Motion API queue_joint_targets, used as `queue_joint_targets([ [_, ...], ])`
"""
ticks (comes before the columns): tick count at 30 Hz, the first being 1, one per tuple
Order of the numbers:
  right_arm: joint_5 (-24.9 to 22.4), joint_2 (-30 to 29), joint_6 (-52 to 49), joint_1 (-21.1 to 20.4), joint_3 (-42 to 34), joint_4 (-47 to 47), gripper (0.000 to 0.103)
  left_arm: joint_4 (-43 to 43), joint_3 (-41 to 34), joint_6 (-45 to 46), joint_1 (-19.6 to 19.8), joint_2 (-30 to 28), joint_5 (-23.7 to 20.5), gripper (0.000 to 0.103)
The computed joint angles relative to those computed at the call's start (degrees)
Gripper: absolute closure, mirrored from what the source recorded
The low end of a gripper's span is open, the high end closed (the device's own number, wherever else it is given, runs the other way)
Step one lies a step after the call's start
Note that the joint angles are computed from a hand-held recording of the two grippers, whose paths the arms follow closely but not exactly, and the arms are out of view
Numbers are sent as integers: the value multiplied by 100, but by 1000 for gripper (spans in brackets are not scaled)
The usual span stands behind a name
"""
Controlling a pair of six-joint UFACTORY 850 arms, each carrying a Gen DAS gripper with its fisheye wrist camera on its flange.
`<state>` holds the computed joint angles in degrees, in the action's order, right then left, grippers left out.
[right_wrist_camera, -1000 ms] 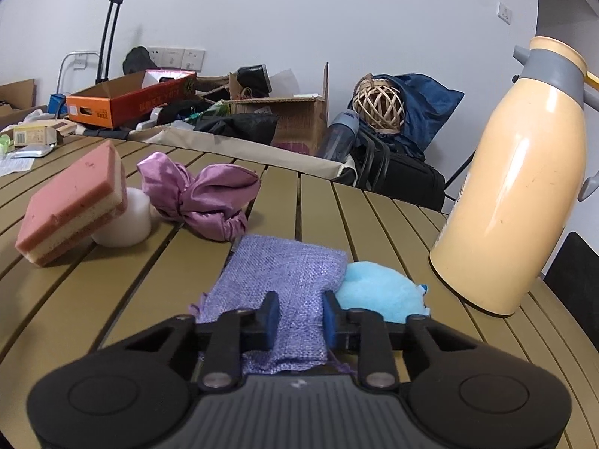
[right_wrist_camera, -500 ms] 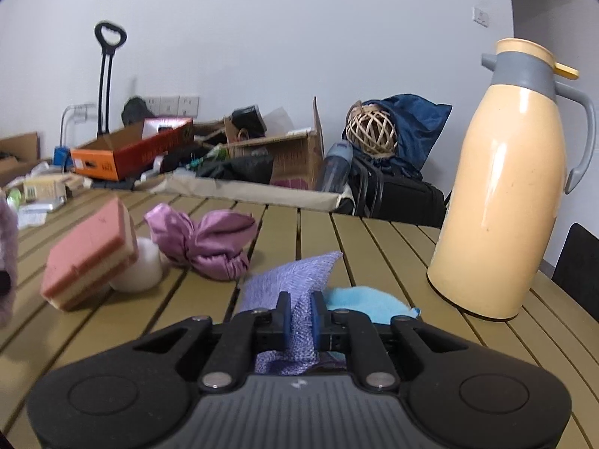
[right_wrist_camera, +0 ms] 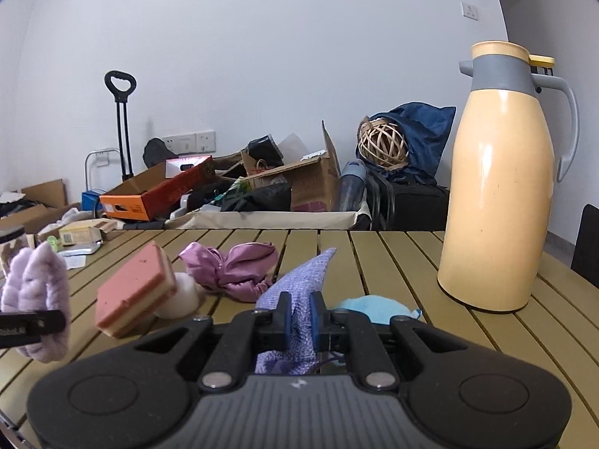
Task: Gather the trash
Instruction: 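Carry the lavender towel and purple pouch down over the black bin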
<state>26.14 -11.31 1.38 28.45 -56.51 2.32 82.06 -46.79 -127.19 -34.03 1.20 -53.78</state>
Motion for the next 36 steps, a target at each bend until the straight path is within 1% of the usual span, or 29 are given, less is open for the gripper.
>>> queue_joint_targets([
  [7,230,364,416,-57,356,-386,94,71,81,-30,-144,102,-103,57],
  [16,524,1081,841,-83,1049,-854,94,8,378,-42,-509,439,-252,57],
  [21,635,1560,1020,-81,1563,-1055,94,-34,569,-129,-893,647,-534,57],
  [26,673,2123,1260,-140,2155,-1227,94,-89,741,-237,-1421,785,-904,57],
  [31,648,2613,1424,-213,2648,-1415,94,-345,957,-399,-1931,884,-1050,57],
  [36,540,3038,1744,-320,3083,-1800,94,-641,1102,-500,-2348,919,-1183,57],
])
